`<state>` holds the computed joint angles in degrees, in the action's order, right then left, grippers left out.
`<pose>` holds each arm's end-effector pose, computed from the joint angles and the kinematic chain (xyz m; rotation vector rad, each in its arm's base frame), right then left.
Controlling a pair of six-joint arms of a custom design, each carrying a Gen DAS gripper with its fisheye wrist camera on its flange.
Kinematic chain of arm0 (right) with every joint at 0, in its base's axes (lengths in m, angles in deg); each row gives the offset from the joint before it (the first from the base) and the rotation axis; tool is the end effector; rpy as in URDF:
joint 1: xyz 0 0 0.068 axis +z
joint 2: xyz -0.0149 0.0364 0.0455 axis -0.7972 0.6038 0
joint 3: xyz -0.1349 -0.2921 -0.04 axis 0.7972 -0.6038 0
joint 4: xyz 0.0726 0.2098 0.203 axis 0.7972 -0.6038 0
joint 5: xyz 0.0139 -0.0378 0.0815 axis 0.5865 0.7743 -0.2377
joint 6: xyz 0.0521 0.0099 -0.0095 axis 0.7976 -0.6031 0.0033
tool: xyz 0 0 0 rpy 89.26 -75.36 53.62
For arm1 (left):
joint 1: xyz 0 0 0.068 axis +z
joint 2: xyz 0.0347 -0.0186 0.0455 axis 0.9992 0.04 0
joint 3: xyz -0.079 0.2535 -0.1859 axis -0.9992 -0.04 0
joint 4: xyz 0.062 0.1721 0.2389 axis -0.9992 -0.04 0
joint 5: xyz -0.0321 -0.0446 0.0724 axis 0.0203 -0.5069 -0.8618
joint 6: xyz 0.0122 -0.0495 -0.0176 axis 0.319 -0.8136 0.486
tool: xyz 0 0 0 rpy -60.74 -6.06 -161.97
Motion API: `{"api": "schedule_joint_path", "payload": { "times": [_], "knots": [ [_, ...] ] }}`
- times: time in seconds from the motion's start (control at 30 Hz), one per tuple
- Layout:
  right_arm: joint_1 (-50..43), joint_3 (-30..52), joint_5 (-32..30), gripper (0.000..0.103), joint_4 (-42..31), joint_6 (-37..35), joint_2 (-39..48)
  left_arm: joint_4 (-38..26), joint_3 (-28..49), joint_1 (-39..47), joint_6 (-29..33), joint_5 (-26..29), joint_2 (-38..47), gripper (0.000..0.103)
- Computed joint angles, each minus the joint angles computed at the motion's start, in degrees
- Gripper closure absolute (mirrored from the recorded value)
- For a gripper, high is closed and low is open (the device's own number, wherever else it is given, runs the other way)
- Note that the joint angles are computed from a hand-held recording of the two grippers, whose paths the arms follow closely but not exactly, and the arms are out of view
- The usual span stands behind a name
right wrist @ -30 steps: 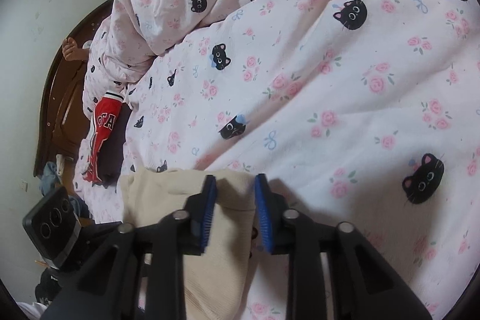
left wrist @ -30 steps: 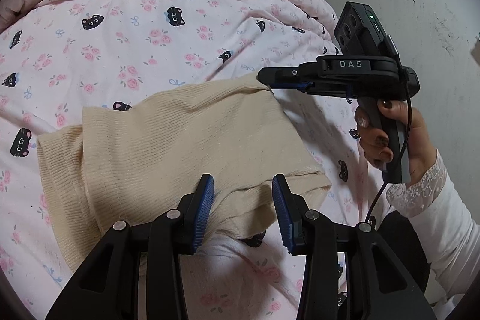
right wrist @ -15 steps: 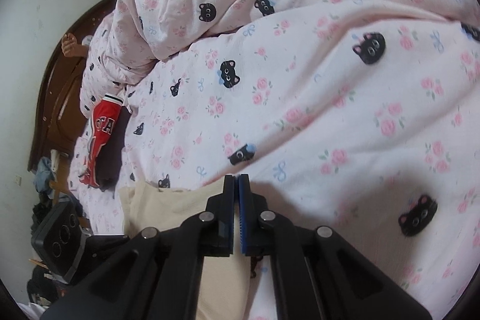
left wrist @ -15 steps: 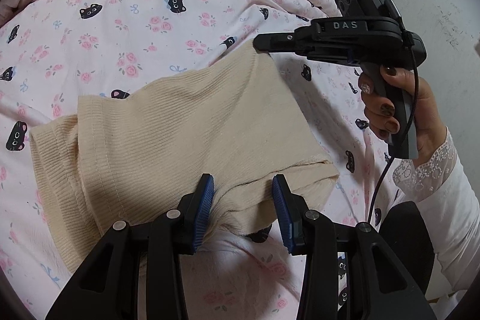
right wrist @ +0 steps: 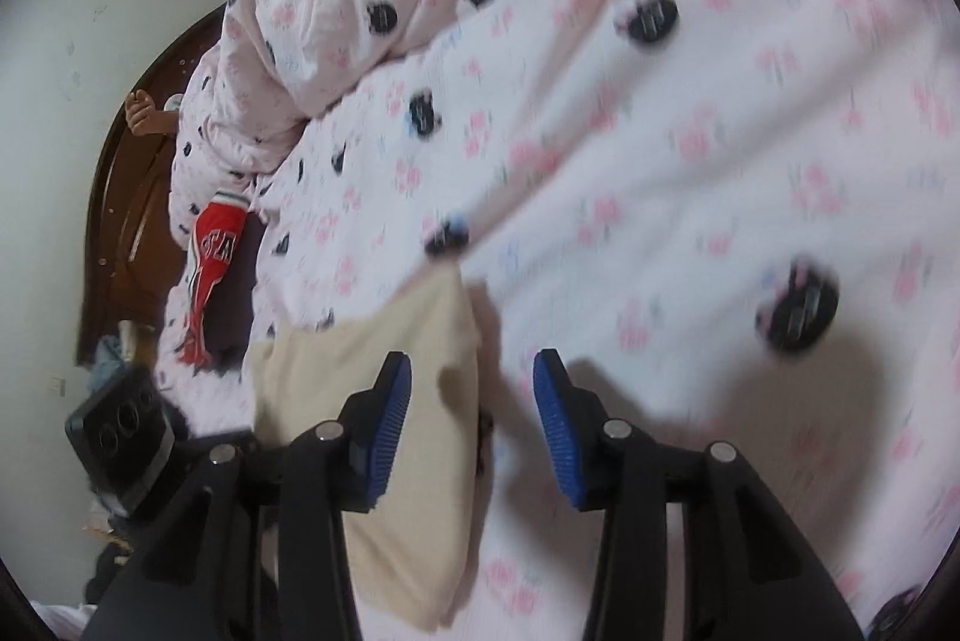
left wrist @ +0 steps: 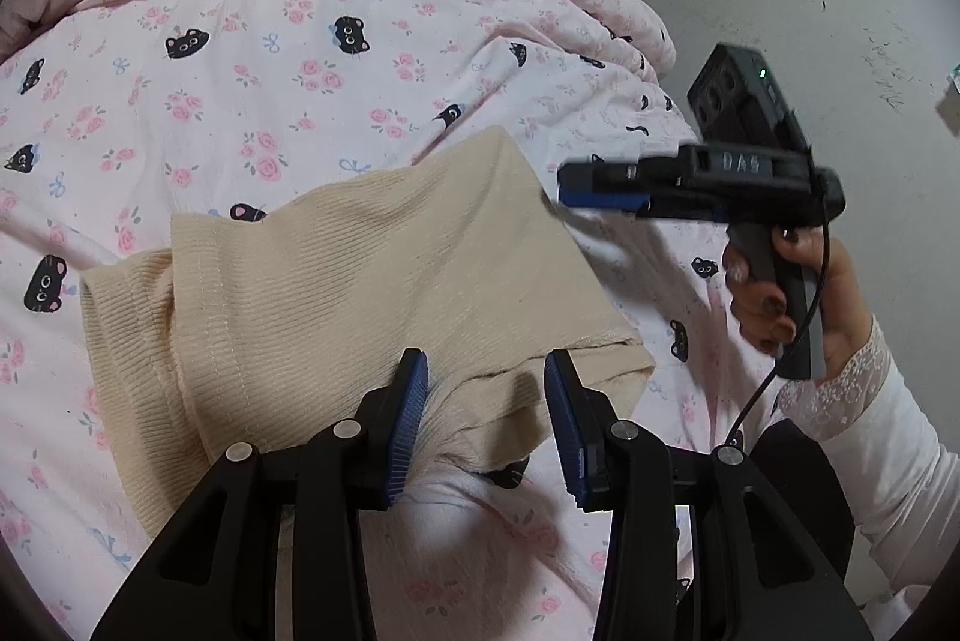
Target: Fold clothes
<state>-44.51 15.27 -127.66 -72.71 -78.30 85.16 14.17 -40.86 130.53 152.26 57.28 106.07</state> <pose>0.2519 0.0589 0.2014 -0.1347 2.6810 0.9986 0.1354 0.0940 0.2049 0.3927 2.5510 -0.7875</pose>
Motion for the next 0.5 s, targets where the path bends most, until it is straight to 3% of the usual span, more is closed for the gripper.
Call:
{"api": "schedule_joint_path", "payload": {
  "times": [0.17, 0.2, 0.23, 0.3, 0.5],
  "knots": [
    [1.9, -4.3, -2.3, 0.058, 4.4, 2.0, 0.4, -1.4, 0.6, 1.6, 2.0, 0.1, 0.6, 0.067],
    [2.3, -4.7, -2.7, 0.063, 5.1, 2.5, 0.5, -1.4, 0.7, 2.0, 2.3, 0.0, 0.9, 0.067],
    [2.8, -5.0, -3.0, 0.079, 5.8, 2.9, 0.6, -1.5, 0.9, 2.3, 2.5, 0.0, 1.1, 0.067],
    [3.8, -5.4, -3.2, 0.093, 6.9, 3.7, 0.5, -1.6, 1.2, 3.1, 2.9, -0.1, 1.6, 0.067],
    [5.2, -4.8, -1.0, 0.094, 5.4, 4.2, -2.3, -1.3, 6.1, 9.6, 4.2, 1.2, 6.2, 0.067]
  ]
}}
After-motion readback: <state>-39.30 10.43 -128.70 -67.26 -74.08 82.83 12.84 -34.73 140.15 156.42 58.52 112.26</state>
